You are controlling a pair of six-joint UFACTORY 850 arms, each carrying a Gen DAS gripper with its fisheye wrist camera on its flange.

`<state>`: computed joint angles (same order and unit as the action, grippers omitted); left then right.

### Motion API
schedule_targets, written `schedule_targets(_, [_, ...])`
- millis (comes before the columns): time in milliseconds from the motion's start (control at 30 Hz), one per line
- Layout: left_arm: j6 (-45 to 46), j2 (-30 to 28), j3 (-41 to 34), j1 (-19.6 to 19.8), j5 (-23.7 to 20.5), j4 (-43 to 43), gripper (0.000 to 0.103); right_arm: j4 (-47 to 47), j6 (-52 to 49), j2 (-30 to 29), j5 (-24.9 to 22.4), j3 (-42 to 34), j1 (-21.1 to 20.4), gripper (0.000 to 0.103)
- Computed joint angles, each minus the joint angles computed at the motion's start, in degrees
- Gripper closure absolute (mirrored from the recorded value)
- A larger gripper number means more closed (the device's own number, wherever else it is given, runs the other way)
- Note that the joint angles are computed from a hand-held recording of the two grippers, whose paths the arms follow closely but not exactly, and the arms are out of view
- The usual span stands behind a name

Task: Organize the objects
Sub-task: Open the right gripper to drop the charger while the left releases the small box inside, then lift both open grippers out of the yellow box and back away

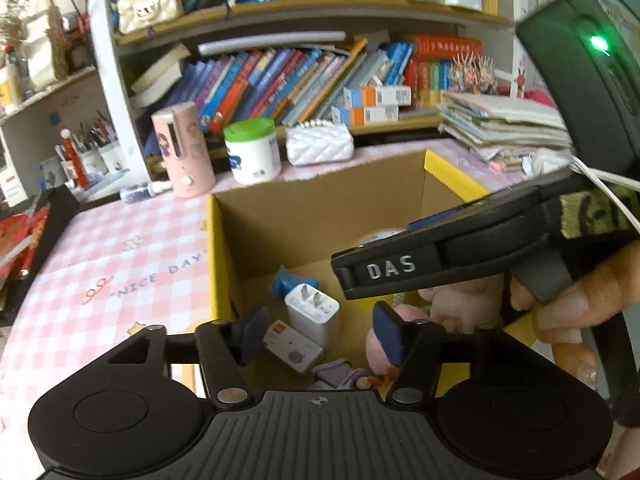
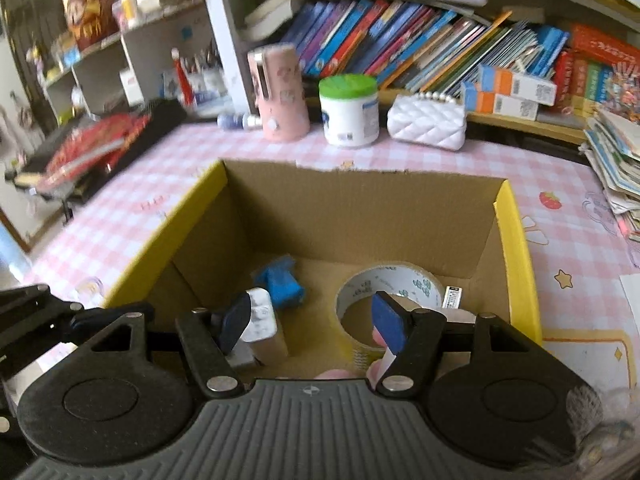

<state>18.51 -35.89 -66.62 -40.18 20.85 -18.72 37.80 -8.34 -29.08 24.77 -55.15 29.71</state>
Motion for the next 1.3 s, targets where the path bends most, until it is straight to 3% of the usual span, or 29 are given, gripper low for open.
schedule_targets(200, [-1.89, 4.51, 5.95, 0.28, 5.84, 0.55, 0.028, 8.44, -1.57, 3.57, 8.49, 3.91, 4.45, 0.030])
schedule_targets(400, [-2.79, 8.07, 11.54, 1.51, 10.07, -0.78, 0.019, 25.93, -9.87, 5.48, 17.88, 5.58, 10.69, 0.027])
schedule_targets(600, [0.33, 11.24, 16.93, 2.78, 13.49, -6.98, 0.016, 39.60, -14.69, 4.81, 24.84, 4.63, 17.18, 0.021])
schedule_targets(733, [-0.92, 13.66, 20.88, 4.55, 14.57, -6.76, 0.016, 50.98, -20.35, 1.44, 29.26, 0.88, 21.57, 0.018])
schedule_targets(1000, [-2.44, 17.96, 27.81, 6.81, 16.39, -2.78, 0.007, 61.22, -25.23, -3.05, 30.45, -4.49, 27.66, 0.014])
schedule_targets(1300, [-2.37, 20.28, 31.74, 8.18, 16.50, 0.34, 0.004, 68.39, -28.30, -6.41, 32.25, -9.21, 31.74, 0.003])
